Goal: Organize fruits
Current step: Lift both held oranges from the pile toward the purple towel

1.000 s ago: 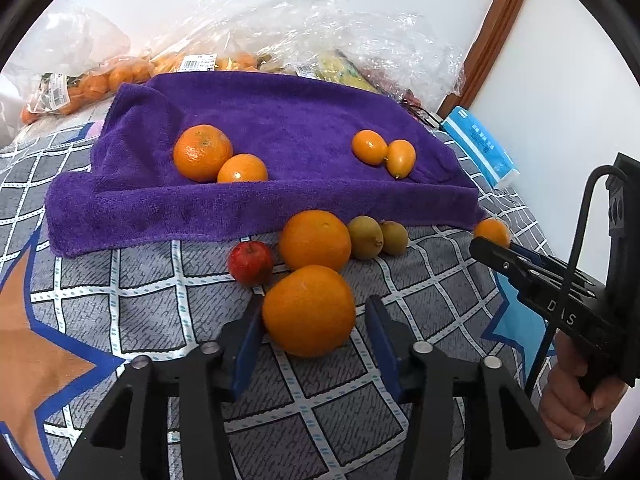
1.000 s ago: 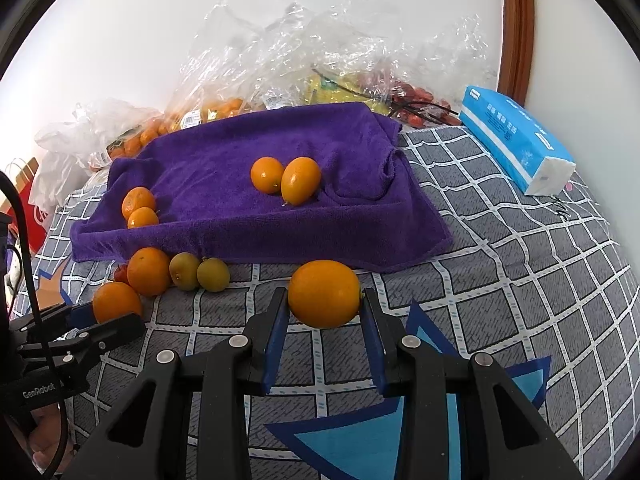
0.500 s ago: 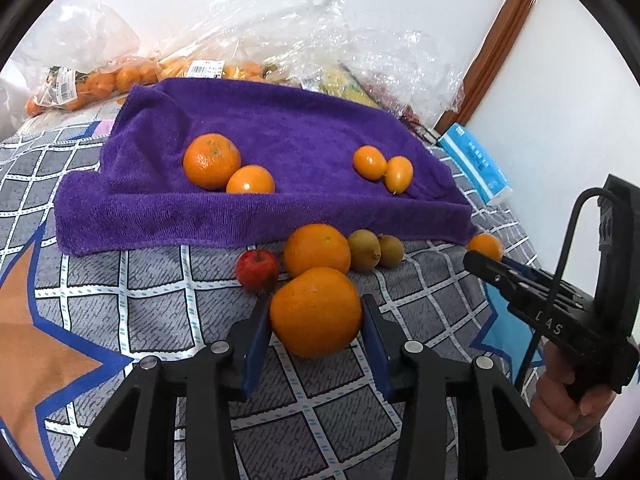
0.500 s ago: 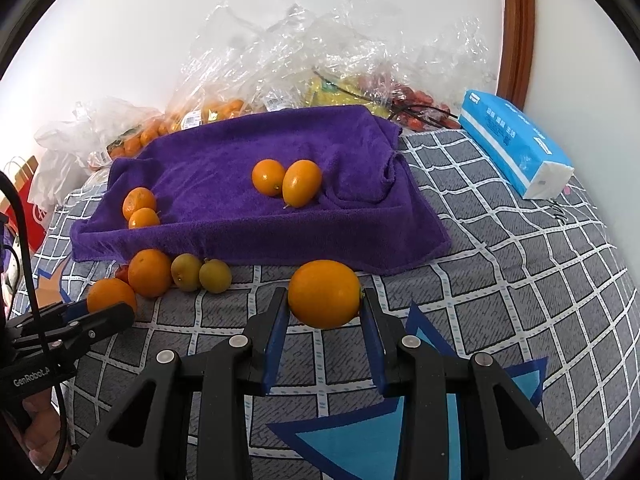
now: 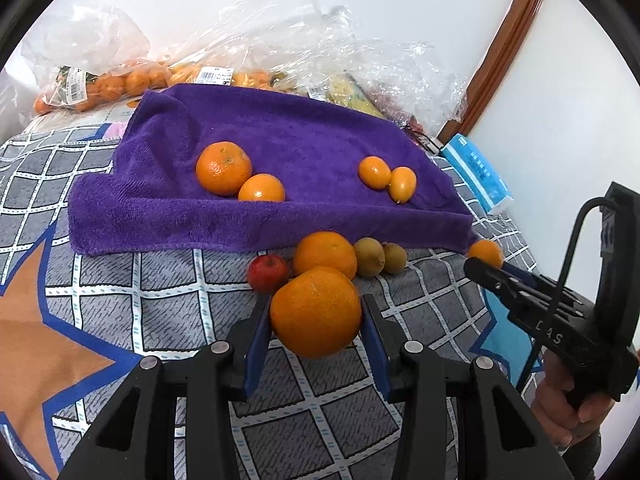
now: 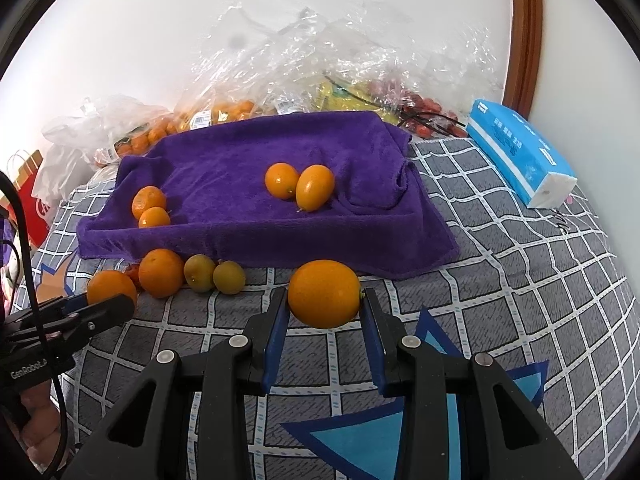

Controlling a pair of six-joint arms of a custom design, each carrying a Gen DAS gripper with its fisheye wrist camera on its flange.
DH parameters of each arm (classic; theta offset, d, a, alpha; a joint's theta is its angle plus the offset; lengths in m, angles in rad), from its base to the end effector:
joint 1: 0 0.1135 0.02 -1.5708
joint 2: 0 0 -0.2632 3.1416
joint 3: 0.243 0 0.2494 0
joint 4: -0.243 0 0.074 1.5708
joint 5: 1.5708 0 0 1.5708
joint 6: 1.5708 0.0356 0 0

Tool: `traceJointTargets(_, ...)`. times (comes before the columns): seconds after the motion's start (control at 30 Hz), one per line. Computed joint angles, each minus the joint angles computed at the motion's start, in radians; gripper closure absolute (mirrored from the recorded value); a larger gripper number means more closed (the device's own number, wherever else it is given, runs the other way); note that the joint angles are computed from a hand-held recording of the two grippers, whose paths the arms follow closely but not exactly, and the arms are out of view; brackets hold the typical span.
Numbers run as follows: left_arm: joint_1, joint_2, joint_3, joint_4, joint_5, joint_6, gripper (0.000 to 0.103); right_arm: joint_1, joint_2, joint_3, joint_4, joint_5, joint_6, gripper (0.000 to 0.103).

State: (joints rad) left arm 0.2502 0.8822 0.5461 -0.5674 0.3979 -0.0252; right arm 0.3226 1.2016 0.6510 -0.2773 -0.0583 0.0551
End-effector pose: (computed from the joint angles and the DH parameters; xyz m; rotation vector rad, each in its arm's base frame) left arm 0.1654 0.0280 0.2096 -0.1640 2.4111 -0.3892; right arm 0.2239 0.0770 0.2028 -0.3487 2.3860 0.2454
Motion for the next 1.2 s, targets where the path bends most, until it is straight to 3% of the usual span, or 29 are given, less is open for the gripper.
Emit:
traceJointTargets(0.63,0.078,-0.045,0.062,-0.116,0.01,0.03,0.062,0.055,-0.077,0.009,-0.04,0.024,0.011,0.067)
traceJointTargets(1.2,0.214,-0.07,0.128,-0.237,0.129,0.109,0.062,0.122,-0.145,0.01,-0.073,0.058,0.024,0.067)
